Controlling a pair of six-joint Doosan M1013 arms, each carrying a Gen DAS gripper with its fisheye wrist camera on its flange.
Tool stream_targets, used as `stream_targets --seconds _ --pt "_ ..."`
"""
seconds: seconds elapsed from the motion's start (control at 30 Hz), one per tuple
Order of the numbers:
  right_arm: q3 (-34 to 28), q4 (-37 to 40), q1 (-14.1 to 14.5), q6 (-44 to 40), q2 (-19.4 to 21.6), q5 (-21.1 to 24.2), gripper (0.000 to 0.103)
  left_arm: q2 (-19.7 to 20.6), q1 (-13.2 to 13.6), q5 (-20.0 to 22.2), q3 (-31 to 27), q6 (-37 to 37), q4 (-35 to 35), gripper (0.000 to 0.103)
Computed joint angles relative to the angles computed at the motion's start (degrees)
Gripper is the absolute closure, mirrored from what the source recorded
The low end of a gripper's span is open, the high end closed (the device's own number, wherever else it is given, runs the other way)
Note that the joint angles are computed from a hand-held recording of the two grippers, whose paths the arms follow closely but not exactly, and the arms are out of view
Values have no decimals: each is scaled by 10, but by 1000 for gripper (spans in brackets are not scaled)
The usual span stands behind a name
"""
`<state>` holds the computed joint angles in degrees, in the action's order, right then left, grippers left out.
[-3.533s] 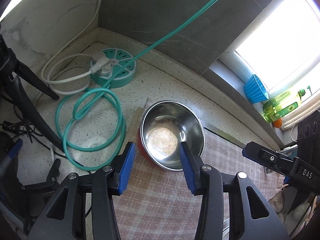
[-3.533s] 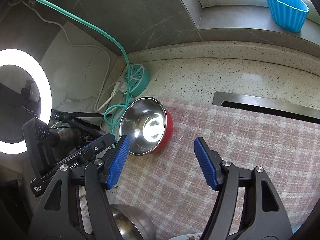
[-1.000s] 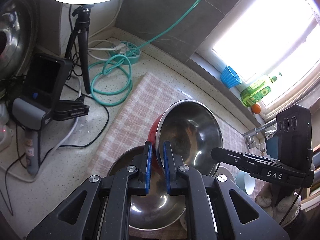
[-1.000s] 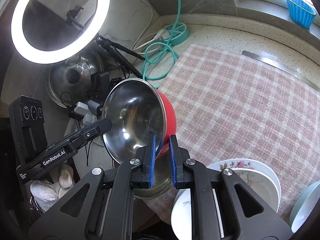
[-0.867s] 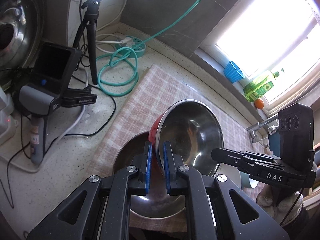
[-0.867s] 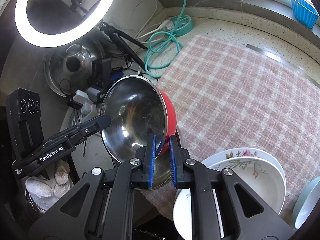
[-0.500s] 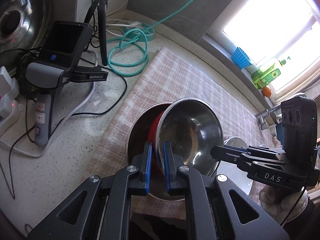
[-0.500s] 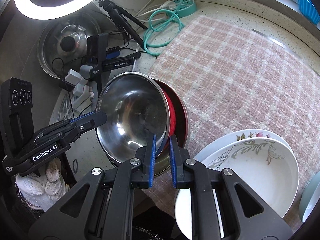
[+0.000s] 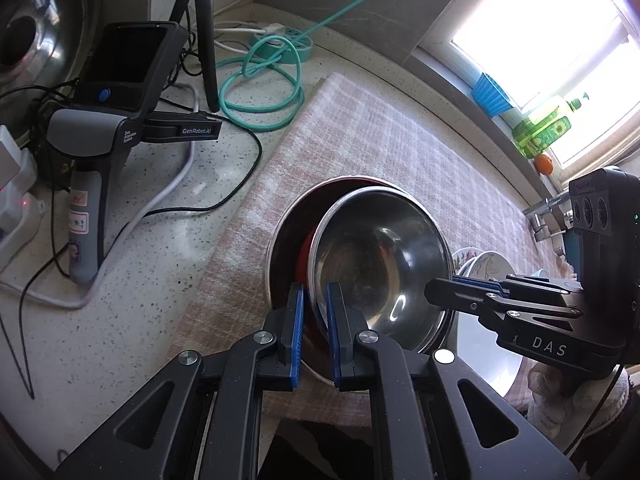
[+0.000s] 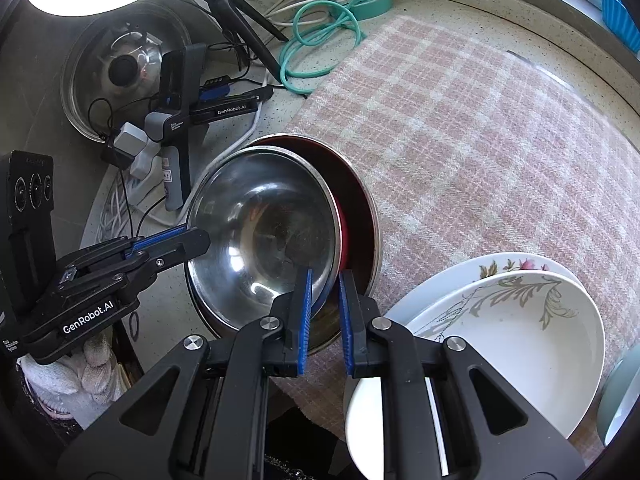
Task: Organize plates and bowls
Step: 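Lift the red bowl and lower it into the large steel bowl, then open the right gripper and release the red bowl in the steel bowl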
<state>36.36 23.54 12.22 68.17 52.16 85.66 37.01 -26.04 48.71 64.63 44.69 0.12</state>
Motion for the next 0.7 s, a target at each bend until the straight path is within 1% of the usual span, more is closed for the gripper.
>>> stream_targets --seconds 0.13,0.4,0.47,0.5,0.57,0.63,0.7 --pt "-1 -5 2 -1 1 1 88 1 0 4 -1 1 -1 94" --pt "3 -28 9 -13 -2 -18 86 7 0 14 -7 0 -3 94" --pt "3 -26 9 -14 -3 -22 79 9 0 15 -9 2 -6 94" --pt "3 -25 9 -13 -3 -22 78 9 0 15 -10 3 -6 93" --pt "3 -21 9 -16 -2 -21 70 10 -1 18 -12 3 -3 93" --pt "3 -18 9 -20 -3 -21 65 11 -2 19 -13 2 1 92" --pt "7 -18 10 -26 -5 -24 62 12 -2 21 -15 1 2 90"
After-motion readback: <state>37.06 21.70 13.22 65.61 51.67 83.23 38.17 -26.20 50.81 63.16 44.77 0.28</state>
